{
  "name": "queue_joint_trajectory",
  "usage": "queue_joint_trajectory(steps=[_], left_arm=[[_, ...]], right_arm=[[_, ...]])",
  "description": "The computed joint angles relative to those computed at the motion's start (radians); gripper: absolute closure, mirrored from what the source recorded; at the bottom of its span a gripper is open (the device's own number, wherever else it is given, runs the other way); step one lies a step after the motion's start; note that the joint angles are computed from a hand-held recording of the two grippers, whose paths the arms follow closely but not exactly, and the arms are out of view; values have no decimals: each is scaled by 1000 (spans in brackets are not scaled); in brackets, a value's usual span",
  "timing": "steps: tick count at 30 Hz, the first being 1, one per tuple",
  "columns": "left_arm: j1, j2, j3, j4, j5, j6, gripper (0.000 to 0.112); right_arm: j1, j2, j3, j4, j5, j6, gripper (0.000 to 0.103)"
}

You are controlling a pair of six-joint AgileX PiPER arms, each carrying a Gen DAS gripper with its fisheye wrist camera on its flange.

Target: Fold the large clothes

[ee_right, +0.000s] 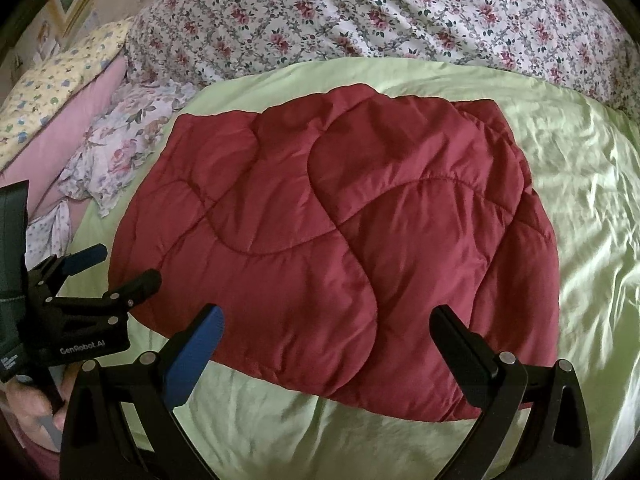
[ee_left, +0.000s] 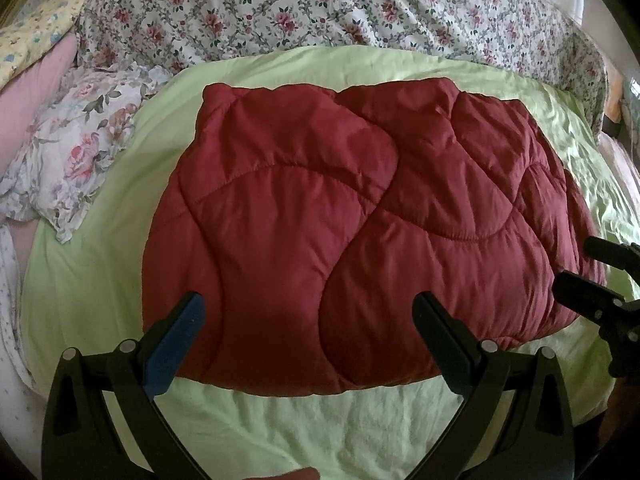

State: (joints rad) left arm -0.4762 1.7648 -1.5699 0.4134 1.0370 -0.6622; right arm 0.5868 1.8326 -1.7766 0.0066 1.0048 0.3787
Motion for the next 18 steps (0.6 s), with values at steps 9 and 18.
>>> queue_joint_trajectory(steps=[9, 18], left_arm=[[-14, 1, -2, 20, 5, -14, 9], [-12, -3, 3, 20, 2, -19, 9]], right_arm=[[3, -10, 8, -12, -4, 11, 0], [-6, -16, 12, -4, -5, 2, 0]])
